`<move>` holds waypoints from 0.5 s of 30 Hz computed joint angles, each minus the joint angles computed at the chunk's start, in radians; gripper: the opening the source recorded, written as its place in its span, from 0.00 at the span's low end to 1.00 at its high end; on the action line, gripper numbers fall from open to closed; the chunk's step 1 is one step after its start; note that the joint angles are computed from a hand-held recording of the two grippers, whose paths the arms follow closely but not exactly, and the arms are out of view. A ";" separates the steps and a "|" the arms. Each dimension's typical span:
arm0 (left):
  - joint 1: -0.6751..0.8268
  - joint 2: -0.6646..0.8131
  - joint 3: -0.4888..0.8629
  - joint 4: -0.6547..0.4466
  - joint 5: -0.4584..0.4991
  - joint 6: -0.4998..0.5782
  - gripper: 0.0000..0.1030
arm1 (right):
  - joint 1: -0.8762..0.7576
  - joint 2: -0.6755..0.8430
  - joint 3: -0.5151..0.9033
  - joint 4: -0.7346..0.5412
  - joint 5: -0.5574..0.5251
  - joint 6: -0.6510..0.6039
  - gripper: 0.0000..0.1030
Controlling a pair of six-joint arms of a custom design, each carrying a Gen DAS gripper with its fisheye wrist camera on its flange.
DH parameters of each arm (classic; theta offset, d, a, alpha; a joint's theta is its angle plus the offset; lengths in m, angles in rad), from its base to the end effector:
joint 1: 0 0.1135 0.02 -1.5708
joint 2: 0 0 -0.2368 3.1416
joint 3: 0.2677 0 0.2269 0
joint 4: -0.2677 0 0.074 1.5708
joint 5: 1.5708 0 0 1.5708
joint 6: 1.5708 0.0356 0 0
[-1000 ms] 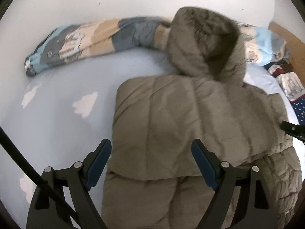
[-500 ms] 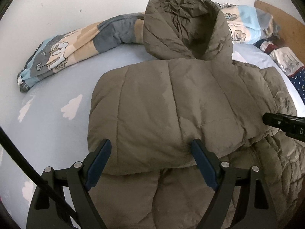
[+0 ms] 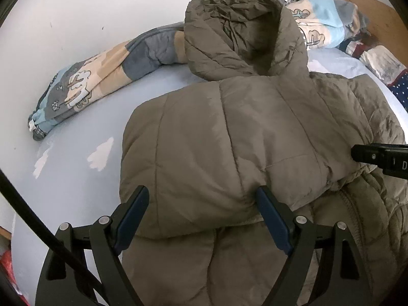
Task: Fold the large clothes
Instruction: 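Press both grippers on the folded jacket to flatten it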
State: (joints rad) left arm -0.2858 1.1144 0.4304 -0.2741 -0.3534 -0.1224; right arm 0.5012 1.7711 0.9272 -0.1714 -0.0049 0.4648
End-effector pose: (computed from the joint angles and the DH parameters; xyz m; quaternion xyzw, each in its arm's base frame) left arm 0.1809 -0.0403 0.1464 0.0238 0.9398 0.1039 0.3247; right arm 0.2763 0.1516 0.1288 -0.0182 0.9615 0.1294 0.2417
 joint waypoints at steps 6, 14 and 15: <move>-0.014 0.004 0.001 0.001 -0.018 -0.002 0.83 | -0.003 0.005 0.004 -0.002 -0.006 -0.003 0.49; -0.036 0.007 0.000 0.001 -0.045 -0.003 0.83 | -0.003 0.008 0.005 -0.004 -0.010 -0.009 0.51; -0.036 0.006 0.000 0.000 -0.046 -0.002 0.83 | -0.003 0.008 0.004 -0.004 -0.010 -0.008 0.51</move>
State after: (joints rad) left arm -0.3218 1.1203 0.4307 -0.2740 -0.3989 -0.1248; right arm 0.4986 1.7788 0.9315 -0.1749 -0.0154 0.4568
